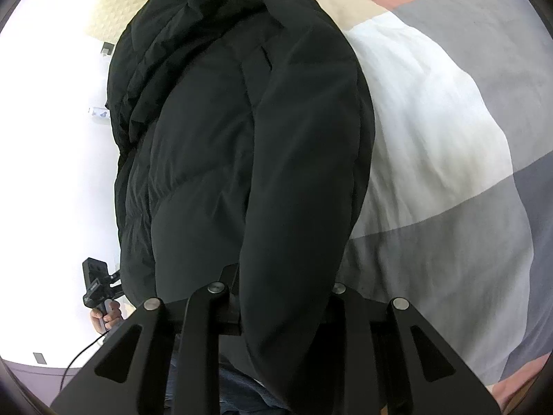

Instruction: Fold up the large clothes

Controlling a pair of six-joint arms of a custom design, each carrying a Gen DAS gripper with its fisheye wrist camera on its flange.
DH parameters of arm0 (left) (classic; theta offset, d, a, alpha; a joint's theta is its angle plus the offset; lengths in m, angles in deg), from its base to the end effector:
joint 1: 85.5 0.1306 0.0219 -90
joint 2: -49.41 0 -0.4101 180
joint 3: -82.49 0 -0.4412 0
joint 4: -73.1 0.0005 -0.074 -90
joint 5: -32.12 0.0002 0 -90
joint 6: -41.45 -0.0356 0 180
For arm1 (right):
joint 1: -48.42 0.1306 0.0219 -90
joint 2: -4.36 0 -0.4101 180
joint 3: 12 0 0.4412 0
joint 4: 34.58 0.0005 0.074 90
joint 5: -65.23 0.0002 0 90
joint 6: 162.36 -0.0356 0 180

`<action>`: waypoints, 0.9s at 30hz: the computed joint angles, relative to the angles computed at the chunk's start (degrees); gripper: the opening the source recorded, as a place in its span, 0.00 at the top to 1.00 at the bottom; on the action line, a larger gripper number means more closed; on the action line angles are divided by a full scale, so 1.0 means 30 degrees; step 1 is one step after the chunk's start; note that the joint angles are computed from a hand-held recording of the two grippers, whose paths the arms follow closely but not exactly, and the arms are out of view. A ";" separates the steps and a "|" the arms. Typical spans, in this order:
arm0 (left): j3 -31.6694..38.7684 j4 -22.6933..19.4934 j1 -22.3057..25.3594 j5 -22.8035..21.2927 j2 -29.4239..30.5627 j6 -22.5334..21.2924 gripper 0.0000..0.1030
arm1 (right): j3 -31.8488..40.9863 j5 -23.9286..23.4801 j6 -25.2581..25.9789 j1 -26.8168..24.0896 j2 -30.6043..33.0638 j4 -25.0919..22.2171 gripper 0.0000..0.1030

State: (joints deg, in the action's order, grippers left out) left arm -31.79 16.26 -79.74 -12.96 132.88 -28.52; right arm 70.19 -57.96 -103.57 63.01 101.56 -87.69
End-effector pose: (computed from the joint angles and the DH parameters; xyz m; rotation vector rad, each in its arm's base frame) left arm 0.4221 0.0168 0.3078 -0.4631 2.7108 -1.1725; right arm 0.5158 0.1539 0.3268 0.2495 2.8447 0.9971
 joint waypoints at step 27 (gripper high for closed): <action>0.1338 0.2075 -0.1235 0.0327 -0.5329 0.2523 0.96 | -0.1208 -0.1294 -0.0333 -0.1074 -0.4408 0.5490 0.93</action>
State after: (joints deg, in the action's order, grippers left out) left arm -27.78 22.48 -83.44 -11.98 116.89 -20.95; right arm 66.56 -61.84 -104.57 59.79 88.33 -71.22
